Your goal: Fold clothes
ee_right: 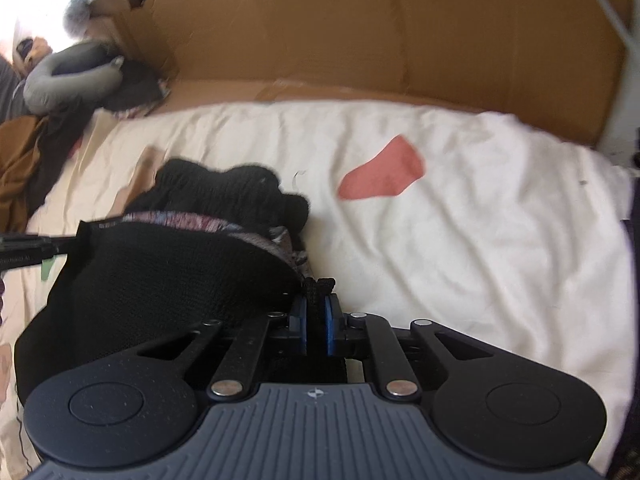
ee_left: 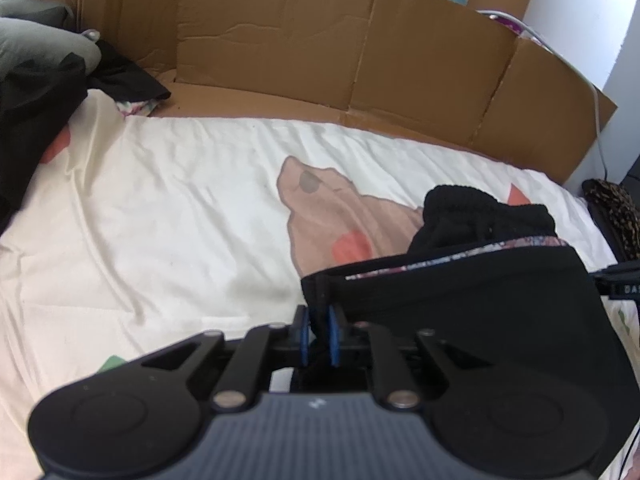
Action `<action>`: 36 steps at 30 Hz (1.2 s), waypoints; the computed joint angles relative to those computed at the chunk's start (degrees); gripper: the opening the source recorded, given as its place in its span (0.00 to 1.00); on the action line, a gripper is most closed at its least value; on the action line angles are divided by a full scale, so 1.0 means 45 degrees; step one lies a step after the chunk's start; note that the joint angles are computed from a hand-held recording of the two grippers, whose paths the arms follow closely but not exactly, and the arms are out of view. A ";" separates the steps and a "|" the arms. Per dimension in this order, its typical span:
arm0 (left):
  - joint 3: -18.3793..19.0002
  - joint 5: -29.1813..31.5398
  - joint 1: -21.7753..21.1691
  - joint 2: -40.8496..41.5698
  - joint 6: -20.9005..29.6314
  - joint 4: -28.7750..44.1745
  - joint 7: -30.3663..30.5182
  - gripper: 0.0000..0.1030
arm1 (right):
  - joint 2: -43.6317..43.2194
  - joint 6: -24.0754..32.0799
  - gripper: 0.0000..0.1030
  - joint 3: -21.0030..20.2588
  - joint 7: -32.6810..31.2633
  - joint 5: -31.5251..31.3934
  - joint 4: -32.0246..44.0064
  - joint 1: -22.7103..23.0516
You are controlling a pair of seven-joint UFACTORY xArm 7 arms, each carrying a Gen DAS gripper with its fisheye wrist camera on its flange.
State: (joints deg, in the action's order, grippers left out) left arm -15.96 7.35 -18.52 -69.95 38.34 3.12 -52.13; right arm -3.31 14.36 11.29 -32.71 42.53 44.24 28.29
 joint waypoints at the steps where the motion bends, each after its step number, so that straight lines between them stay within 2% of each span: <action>1: 0.0047 -0.0011 0.0019 0.0084 -0.0038 0.0006 0.0021 0.24 | -0.0129 -0.0158 0.07 0.0014 0.0204 -0.0191 -0.0117 -0.0041; 3: 0.0154 -0.0035 0.0030 0.0240 -0.0224 -0.0050 0.0105 0.36 | -0.0333 -0.0369 0.07 -0.0032 0.0581 -0.0495 -0.0268 -0.0073; 7: 0.0336 -0.0108 0.0145 0.0580 -0.0698 -0.0137 0.0235 0.39 | -0.0795 -0.0617 0.07 -0.0291 0.0730 -0.0384 -0.0466 0.0112; 9: 0.0306 -0.0088 0.0346 0.0727 -0.0857 -0.0149 0.0190 0.46 | -0.0999 -0.0662 0.07 -0.0423 0.0820 -0.0463 -0.0543 0.0205; 17: 0.0864 -0.0357 0.0556 0.1710 -0.2335 -0.0288 0.0626 0.46 | -0.1419 -0.0878 0.07 -0.0898 0.1082 -0.0357 -0.0844 0.0611; 19: 0.1029 -0.0560 0.0573 0.1760 -0.2513 -0.0346 0.0655 0.38 | -0.1484 -0.0934 0.07 -0.0949 0.1161 -0.0326 -0.0924 0.0706; 21: 0.1333 -0.0780 0.0396 0.1765 -0.2632 -0.0377 0.0929 0.11 | -0.1557 -0.1026 0.07 -0.0970 0.1307 -0.0366 -0.1010 0.0771; 25: 0.0618 -0.0642 0.0579 0.1295 -0.1782 0.0013 0.0749 0.08 | -0.1727 -0.1262 0.07 -0.1168 0.1419 -0.0186 -0.1109 0.1001; 29: 0.0678 -0.0416 0.0712 0.0768 -0.0974 0.0571 0.1110 0.08 | -0.1929 -0.1536 0.07 -0.1404 0.1439 0.0105 -0.1233 0.1276; 36: 0.0868 -0.0291 0.1176 0.1484 -0.1100 0.1591 0.2170 0.08 | -0.2064 -0.1798 0.07 -0.1560 0.2443 -0.0539 -0.1366 0.1260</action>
State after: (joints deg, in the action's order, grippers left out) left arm -12.06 6.04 -13.22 -63.27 33.39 10.28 -42.37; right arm -12.59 6.27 4.27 -21.72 40.10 38.10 33.96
